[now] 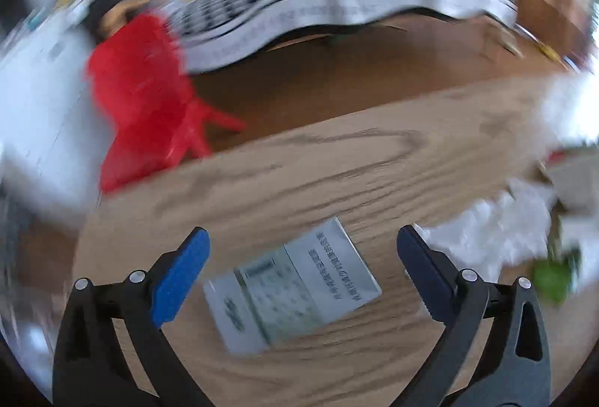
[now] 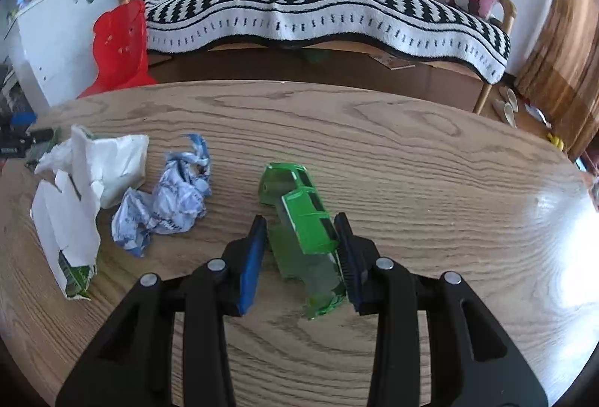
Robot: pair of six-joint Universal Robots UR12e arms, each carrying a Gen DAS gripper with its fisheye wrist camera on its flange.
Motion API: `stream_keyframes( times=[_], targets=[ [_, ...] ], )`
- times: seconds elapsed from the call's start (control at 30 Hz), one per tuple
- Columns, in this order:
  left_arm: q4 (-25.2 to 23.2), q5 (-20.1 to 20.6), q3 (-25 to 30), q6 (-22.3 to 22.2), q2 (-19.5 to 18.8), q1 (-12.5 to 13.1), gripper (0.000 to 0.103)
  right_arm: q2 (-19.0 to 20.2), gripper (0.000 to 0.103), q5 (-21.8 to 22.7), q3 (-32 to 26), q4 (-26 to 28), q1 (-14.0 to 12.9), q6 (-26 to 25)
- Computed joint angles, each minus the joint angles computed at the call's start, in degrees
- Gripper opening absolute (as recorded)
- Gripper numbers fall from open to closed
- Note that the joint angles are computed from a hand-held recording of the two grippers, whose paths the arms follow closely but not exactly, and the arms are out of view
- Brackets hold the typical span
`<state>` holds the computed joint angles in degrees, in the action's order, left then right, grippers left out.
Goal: Collect trash
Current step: 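Grasp the green toy car with the right gripper while the left grasps the white-green card box, then lift the toy car and card box off the table with both grippers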
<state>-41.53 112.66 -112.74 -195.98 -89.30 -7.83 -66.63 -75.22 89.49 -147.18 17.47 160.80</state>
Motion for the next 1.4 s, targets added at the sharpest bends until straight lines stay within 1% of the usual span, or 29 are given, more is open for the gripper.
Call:
stream_keyframes(
  times=[0.03,0.07,0.1,0.13,0.23,0.27,0.33,0.37,0.43,0.47,0.5,0.53,0.6,0.63,0.7,0.73,0.77,0.8,0.9,0.93,1.0,1.03,1.07,1.1,1.13,1.2,1.27,1.33,1.4],
  targets=[
    [1.1,-1.9,-0.8,4.0,0.8,0.6,0.097,0.1,0.038,0.2,-0.1,0.1,0.0,-0.2],
    [1.5,-4.1,-1.5,9.0,1.8,1.3,0.097,0.2,0.037,0.5,-0.2,0.5,-0.1,0.0],
    [0.8,-5.7,-2.2,14.8,2.7,2.1,0.097,0.3,0.038,0.9,-0.4,0.6,-0.2,0.3],
    [0.0,-6.3,-2.6,18.5,3.2,2.6,0.097,0.4,0.038,1.0,-0.6,0.9,-0.3,0.8],
    [-3.5,-9.9,-3.1,25.0,3.9,4.4,0.097,0.5,0.038,0.9,-0.7,0.9,-0.4,1.1],
    [-4.3,-11.0,-3.1,26.0,4.0,4.9,0.097,0.5,0.038,0.7,-0.7,0.8,-0.4,1.0],
    [-4.0,-12.9,-3.5,29.9,3.8,5.5,0.098,0.4,0.038,0.1,-0.6,0.6,-0.2,0.5],
    [-3.6,-14.8,-3.7,31.2,4.0,6.0,0.098,0.4,0.038,-0.2,-0.5,0.4,-0.2,0.4],
    [-5.0,-18.6,-3.2,31.6,3.6,7.0,0.098,0.4,0.038,-0.3,-0.6,0.5,-0.1,0.4],
    [-5.5,-21.3,-3.3,31.3,3.8,7.8,0.098,0.5,0.038,-0.4,-0.7,0.5,-0.1,0.3],
    [-6.6,-25.4,-3.5,29.5,3.9,8.8,0.098,0.4,0.038,-0.6,-0.4,0.1,0.0,0.4],
    [-5.4,-27.2,-4.2,28.0,4.1,9.2,0.098,0.3,0.038,-1.0,-0.4,-0.1,0.0,0.2],
    [-0.7,-26.3,-6.1,25.1,4.6,8.4,0.098,0.3,0.038,-1.5,-0.3,-0.4,0.2,-0.1],
    [0.6,-25.4,-6.7,23.4,4.7,8.0,0.098,0.2,0.038,-1.5,-0.1,-0.4,0.1,-0.2],
    [3.8,-23.1,-8.2,18.6,5.1,6.6,0.095,0.3,0.038,-1.2,-0.3,-0.3,0.1,-0.4],
    [5.3,-22.4,-8.9,16.9,5.4,6.1,0.085,0.1,0.037,-1.4,0.0,-0.7,0.1,-0.5],
    [7.1,-20.4,-9.5,14.0,5.7,5.1,0.075,0.1,0.037,-1.3,0.0,-1.1,0.1,-0.4],
    [7.5,-18.3,-9.6,11.4,6.0,4.4,0.061,-0.1,0.037,-0.9,0.3,-1.9,0.0,-0.1],
    [3.4,-11.9,-8.4,0.2,6.0,1.8,0.058,-0.4,0.037,-0.6,1.2,-5.0,-0.3,1.3],
    [2.7,-11.5,-8.1,-1.8,5.9,1.4,0.057,-0.6,0.037,-0.7,1.4,-5.6,-0.3,1.4],
    [1.1,-8.7,-7.2,-6.2,5.8,-1.0,0.056,-0.8,0.037,0.0,2.0,-6.9,-0.5,1.1],
    [1.0,-8.2,-7.0,-8.0,6.0,-1.9,0.056,-1.1,0.037,0.7,2.4,-8.0,-0.7,1.3],
    [0.6,-7.1,-6.8,-10.8,6.4,-3.4,0.056,-1.6,0.037,1.6,3.5,-9.7,-1.0,1.4],
    [0.2,-6.0,-6.3,-12.3,6.6,-4.4,0.056,-2.0,0.037,2.4,4.1,-10.4,-1.3,1.1],
    [-0.7,-4.7,-5.7,-13.9,6.9,-6.1,0.057,-2.9,0.037,3.4,5.0,-10.6,-1.7,0.2],
    [-2.2,-2.1,-4.3,-15.8,7.1,-9.5,0.057,-4.4,0.037,5.2,6.2,-11.5,-2.3,0.1],
    [-3.5,-0.4,-2.7,-16.1,6.7,-11.6,0.057,-6.1,0.037,7.4,7.3,-11.8,-3.2,1.5],
    [-4.0,0.8,-1.2,-16.2,6.4,-13.4,0.057,-7.9,0.037,10.3,8.0,-10.4,-4.4,4.5],
    [-4.5,2.2,0.1,-16.3,6.0,-15.5,0.057,-10.1,0.037,14.0,9.8,-10.9,-5.9,7.8]
  ],
)
